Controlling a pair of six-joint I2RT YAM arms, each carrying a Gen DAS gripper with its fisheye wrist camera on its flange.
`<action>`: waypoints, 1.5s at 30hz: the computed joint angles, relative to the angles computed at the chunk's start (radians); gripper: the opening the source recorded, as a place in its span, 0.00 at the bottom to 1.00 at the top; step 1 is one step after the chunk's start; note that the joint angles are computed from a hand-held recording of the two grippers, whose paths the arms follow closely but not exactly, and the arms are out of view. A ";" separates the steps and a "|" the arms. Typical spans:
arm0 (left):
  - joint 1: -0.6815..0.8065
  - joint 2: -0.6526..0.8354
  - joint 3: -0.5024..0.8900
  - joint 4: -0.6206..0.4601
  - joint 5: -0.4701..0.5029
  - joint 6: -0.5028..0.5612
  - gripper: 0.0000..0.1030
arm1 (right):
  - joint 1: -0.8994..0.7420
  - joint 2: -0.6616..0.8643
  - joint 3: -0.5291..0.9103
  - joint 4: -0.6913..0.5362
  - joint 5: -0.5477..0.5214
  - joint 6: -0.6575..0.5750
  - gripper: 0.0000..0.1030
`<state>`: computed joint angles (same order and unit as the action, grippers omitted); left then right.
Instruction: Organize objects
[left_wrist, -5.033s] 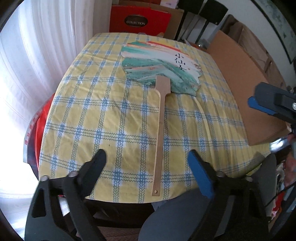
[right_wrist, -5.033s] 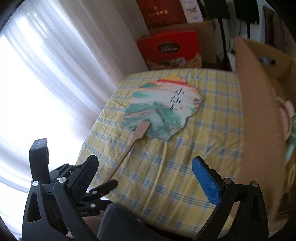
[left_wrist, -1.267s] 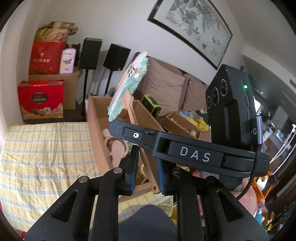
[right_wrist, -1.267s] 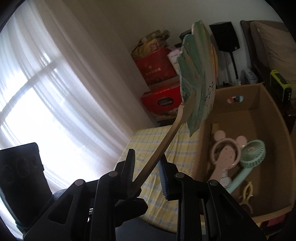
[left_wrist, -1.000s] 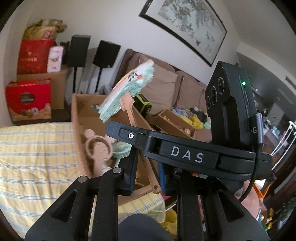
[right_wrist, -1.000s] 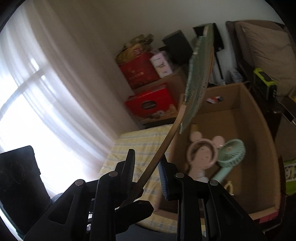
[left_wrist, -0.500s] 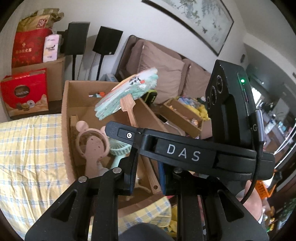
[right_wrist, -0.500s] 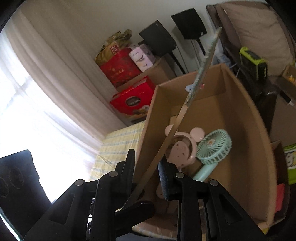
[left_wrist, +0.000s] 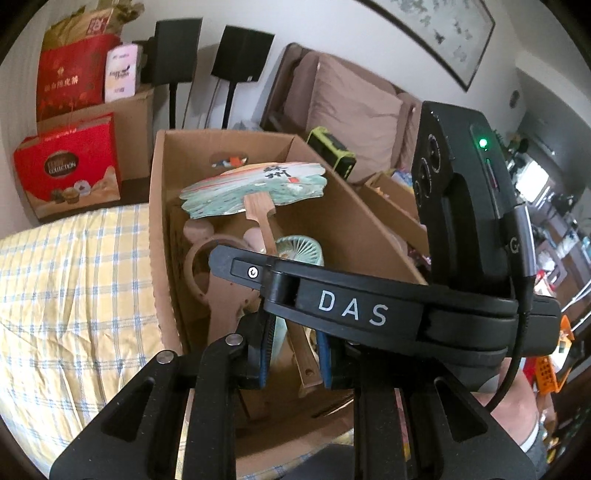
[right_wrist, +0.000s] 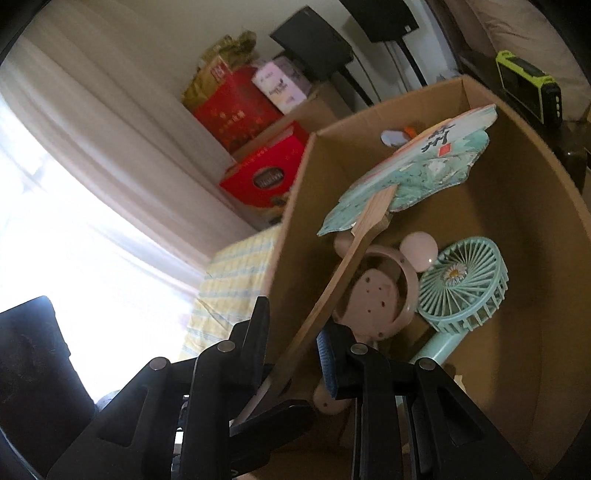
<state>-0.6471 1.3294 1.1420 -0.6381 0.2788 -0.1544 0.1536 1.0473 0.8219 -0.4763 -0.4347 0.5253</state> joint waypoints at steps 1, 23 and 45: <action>0.001 0.011 0.000 0.000 -0.006 -0.003 0.18 | 0.002 0.011 0.004 -0.012 0.009 0.000 0.27; 0.152 -0.108 -0.044 -0.112 0.080 0.035 0.69 | 0.135 -0.265 0.028 -0.301 0.446 -0.013 0.62; 0.435 -0.369 -0.152 -0.255 0.094 0.245 0.87 | 0.813 -0.190 0.096 -0.543 1.078 0.352 0.88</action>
